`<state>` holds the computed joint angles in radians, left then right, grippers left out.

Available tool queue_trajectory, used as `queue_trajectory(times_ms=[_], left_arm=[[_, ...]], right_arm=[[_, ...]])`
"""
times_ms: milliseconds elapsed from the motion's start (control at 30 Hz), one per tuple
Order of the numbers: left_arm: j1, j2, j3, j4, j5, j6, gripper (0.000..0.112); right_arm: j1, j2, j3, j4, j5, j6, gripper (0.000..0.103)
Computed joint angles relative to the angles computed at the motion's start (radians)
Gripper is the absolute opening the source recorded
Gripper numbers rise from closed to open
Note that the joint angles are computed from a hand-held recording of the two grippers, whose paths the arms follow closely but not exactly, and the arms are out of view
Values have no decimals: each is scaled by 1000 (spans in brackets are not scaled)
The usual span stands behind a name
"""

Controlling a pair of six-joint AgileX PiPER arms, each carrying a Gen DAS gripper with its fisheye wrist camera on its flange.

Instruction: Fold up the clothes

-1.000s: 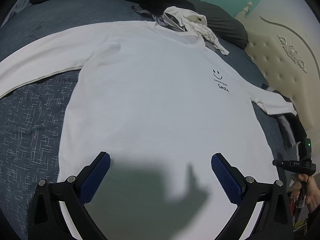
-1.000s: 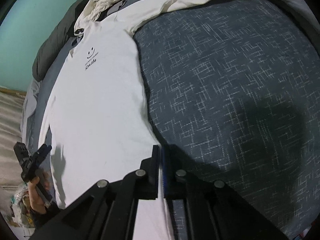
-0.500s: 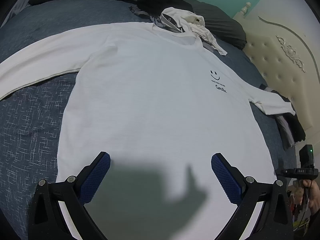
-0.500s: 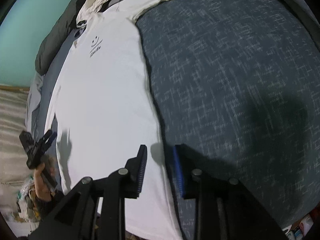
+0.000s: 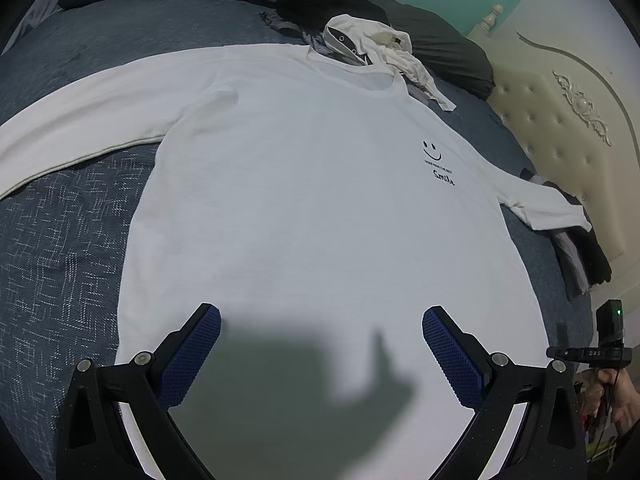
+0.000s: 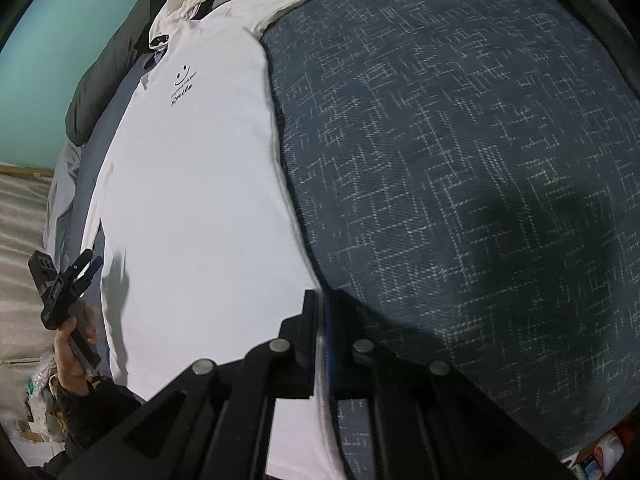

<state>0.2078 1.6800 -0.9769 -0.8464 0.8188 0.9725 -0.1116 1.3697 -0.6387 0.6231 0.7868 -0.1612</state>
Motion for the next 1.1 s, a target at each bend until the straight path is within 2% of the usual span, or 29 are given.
queue_trajectory(times_ms=[133, 333, 467, 500, 533, 600, 700, 800, 1033, 1067, 1100], left_arm=[[3, -1, 1, -2, 2, 3, 103], [5, 0, 0, -1, 3, 1, 103], [-4, 1, 3, 2, -7, -6, 103], [-7, 2, 4, 3, -10, -7, 103], [-10, 3, 6, 6, -13, -8, 103], [-17, 3, 10, 10, -21, -10, 103], [-20, 7, 12, 15, -30, -13, 103], [-21, 12, 9, 19, -34, -19, 103], [-23, 16, -2, 21, -29, -22, 103], [-24, 17, -4, 22, -28, -22, 103], [-25, 18, -6, 22, -27, -23, 103]], right_arm=[[-34, -4, 14, 64, 17, -67, 3], [-172, -75, 31, 38, 58, -87, 4], [-199, -79, 17, 62, 37, -114, 8], [-192, -67, 11, 77, 20, -123, 18], [-185, -55, 6, 93, 3, -132, 35], [-161, -8, -27, 126, -28, -145, 47], [-43, 173, -193, 169, -110, -115, 47], [-2, 283, -284, 241, -138, -165, 47], [48, 493, -479, 235, -122, -145, 47], [48, 507, -485, 244, -123, -153, 45], [45, 514, -485, 256, -122, -168, 38]])
